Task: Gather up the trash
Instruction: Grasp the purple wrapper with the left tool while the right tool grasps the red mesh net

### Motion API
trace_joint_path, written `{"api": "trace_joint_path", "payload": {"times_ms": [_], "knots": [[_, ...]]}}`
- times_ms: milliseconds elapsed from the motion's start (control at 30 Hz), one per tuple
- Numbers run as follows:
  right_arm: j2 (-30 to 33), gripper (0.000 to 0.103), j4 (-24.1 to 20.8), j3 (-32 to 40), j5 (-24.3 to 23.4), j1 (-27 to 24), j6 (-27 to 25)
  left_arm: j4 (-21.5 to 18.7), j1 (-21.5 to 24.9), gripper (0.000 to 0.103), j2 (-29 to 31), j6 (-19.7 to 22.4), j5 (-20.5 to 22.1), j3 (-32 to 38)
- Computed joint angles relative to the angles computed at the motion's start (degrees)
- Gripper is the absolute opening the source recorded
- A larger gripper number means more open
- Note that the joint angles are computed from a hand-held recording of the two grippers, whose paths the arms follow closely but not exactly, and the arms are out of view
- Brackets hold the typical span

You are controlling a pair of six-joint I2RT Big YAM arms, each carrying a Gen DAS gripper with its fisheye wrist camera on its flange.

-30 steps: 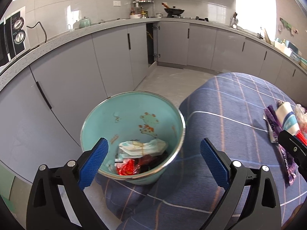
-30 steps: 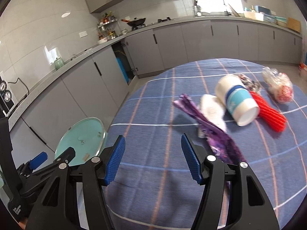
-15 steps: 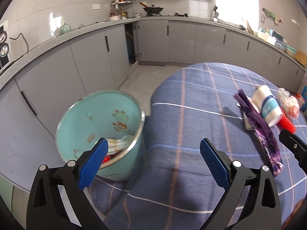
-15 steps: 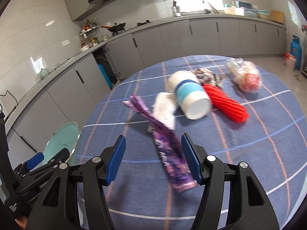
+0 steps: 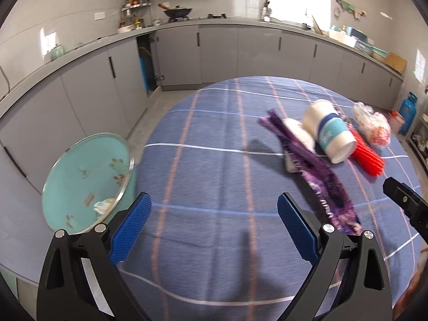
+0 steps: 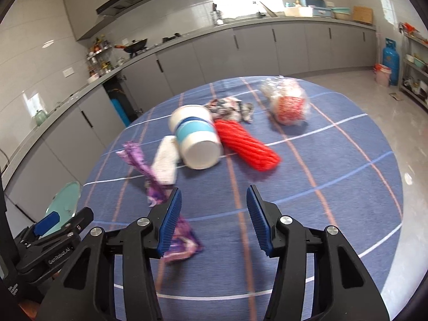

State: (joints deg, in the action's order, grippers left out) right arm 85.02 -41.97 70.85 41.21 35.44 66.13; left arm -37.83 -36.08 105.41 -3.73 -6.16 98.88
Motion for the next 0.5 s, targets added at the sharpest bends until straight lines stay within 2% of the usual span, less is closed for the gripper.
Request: {"api": "trace_joint_path", "payload": {"times_ms": [100, 367, 500], "knots": [[-1.1, 0.049, -0.3, -1.5, -0.3, -0.6, 0.8, -0.9, -1.5, 0.087, 1.3, -0.4, 0.6, 1.8], [-4.7, 0.048, -0.7, -5.6, -0.7, -2.7, 1.3, -5.5, -4.6, 0.086, 5.7, -3.7, 3.3, 8.8], [-6.4, 0.048, -0.9, -7.5, -0.9, -3.6, 1.7, -7.3, -6.4, 0.085, 8.3, -5.3, 2.2, 12.4]]}}
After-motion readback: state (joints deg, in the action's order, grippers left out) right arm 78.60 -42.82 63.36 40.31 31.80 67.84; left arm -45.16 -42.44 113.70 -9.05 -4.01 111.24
